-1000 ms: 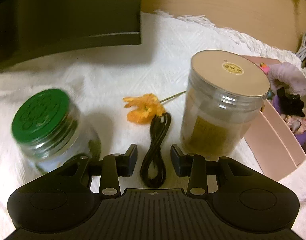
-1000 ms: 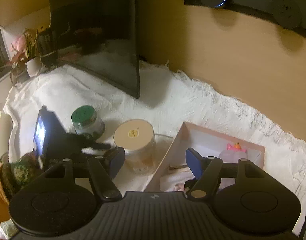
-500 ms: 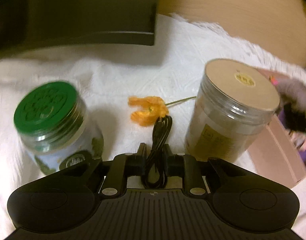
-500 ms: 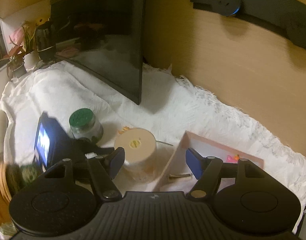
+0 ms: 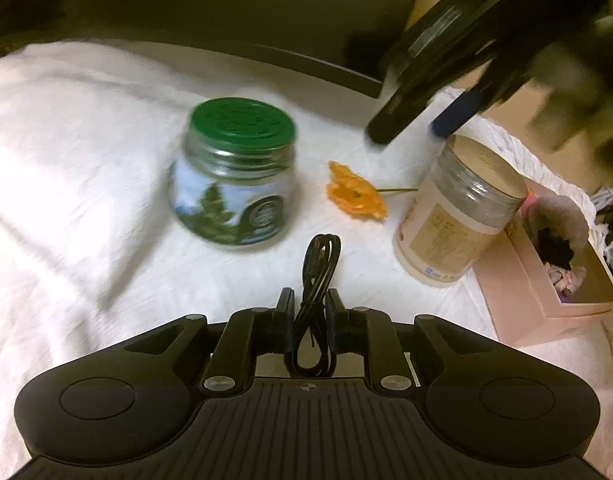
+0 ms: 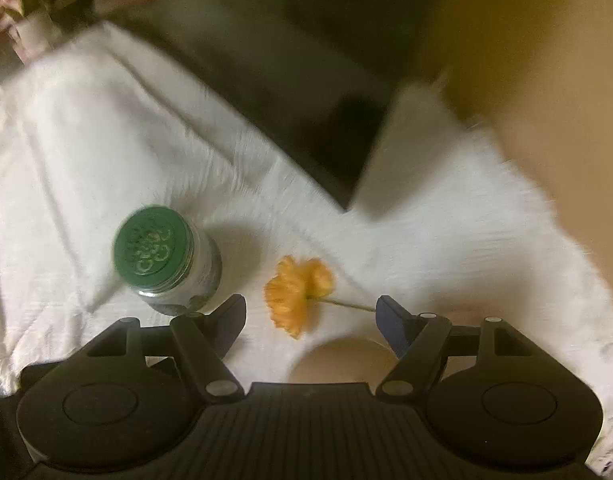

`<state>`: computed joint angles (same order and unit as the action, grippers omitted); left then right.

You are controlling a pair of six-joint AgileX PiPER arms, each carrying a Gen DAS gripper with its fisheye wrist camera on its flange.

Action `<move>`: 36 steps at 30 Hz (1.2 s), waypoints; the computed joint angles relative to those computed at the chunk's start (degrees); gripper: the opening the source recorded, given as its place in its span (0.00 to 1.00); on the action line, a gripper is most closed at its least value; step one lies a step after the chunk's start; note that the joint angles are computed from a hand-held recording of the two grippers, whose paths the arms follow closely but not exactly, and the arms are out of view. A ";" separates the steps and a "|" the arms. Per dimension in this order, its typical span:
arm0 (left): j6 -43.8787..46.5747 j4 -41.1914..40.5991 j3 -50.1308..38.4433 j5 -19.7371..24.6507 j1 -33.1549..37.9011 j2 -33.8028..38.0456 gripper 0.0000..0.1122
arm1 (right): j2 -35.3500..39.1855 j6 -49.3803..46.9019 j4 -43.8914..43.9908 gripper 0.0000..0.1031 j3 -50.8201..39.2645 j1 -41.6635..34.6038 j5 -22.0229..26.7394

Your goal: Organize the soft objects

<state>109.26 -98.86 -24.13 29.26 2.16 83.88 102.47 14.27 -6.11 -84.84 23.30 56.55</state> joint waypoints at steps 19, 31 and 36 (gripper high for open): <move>-4.16 6.19 1.38 2.53 7.07 -4.91 0.17 | 12.96 0.86 -4.81 0.07 -10.10 4.37 5.08; -26.34 23.97 -7.29 4.57 6.62 -13.39 0.17 | -12.83 3.45 -3.74 0.07 1.42 7.31 -0.16; -37.15 32.05 -12.10 2.94 0.06 -17.86 0.17 | -24.91 7.11 -7.46 0.07 6.18 9.50 0.41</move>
<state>72.11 -66.81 -36.23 32.20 2.22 66.03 77.56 21.38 -13.57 -78.65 32.80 56.96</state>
